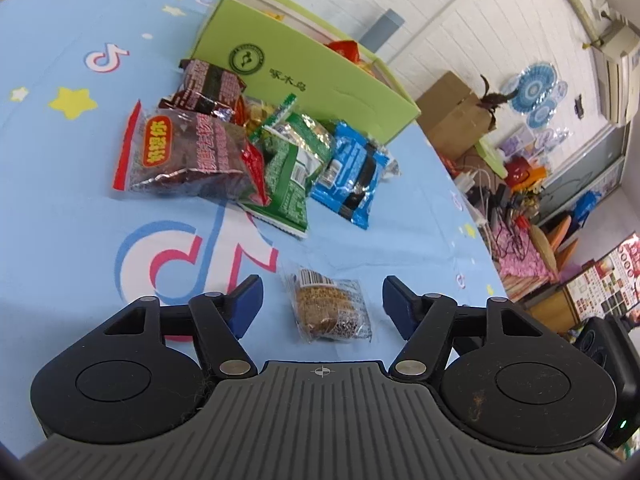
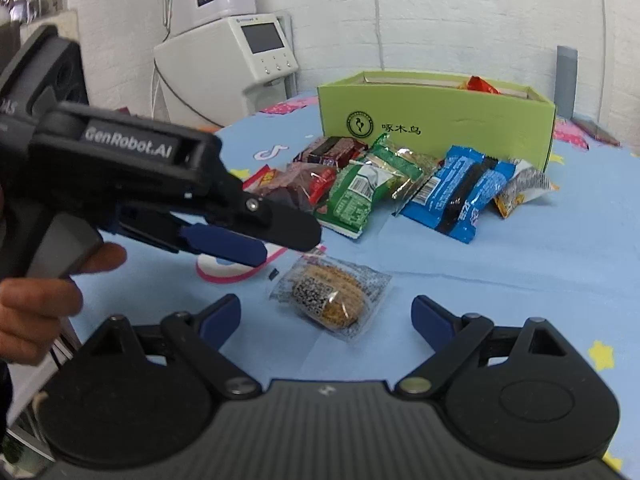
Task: Organize snacks
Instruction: 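Move the left gripper over the clear bag of brown sesame cake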
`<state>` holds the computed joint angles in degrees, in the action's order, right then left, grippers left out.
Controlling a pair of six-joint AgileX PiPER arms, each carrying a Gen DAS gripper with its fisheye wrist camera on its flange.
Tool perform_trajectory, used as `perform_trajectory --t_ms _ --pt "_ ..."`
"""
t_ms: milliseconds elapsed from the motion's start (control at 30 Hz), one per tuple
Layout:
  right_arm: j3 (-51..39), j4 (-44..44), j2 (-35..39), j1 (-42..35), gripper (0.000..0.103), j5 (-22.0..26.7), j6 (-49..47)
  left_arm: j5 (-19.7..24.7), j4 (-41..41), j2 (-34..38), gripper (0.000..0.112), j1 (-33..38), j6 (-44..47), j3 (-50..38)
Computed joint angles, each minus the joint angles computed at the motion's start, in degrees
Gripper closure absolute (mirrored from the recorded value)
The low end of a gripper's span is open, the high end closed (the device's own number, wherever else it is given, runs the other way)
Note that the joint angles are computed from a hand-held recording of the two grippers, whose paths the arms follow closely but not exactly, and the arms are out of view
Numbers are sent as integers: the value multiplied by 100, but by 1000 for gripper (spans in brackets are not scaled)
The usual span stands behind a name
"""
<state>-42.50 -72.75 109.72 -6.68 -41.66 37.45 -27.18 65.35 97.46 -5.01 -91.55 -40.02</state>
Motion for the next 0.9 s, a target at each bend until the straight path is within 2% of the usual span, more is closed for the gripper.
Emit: perform_trajectory --t_ms 100,233,300,400,500,700,800,900 --pt "39 707 -63 253 11 203 -1141 54 -267 -155 58 164 167 101" --pt "-427 956 182 645 11 693 -1589 99 -345 -268 56 376 194 170" --pt "-740 832 370 756 11 842 -1436 123 -327 -255 55 412 203 143" --pt "-1298 277 598 823 11 1129 -224 196 -173 -167 55 353 74 7" --pt "-1200 -125 528 546 11 687 342 127 129 -29 55 285 -138 -141" --pt "-193 88 143 219 11 155 -41 163 767 339 55 -8 -764 -550" --pt "-55 158 106 245 12 108 -89 295 1092 420 52 -164 -1118 -724" --pt "-61 226 120 286 13 125 -115 445 1036 387 52 -270 -1081 -729"
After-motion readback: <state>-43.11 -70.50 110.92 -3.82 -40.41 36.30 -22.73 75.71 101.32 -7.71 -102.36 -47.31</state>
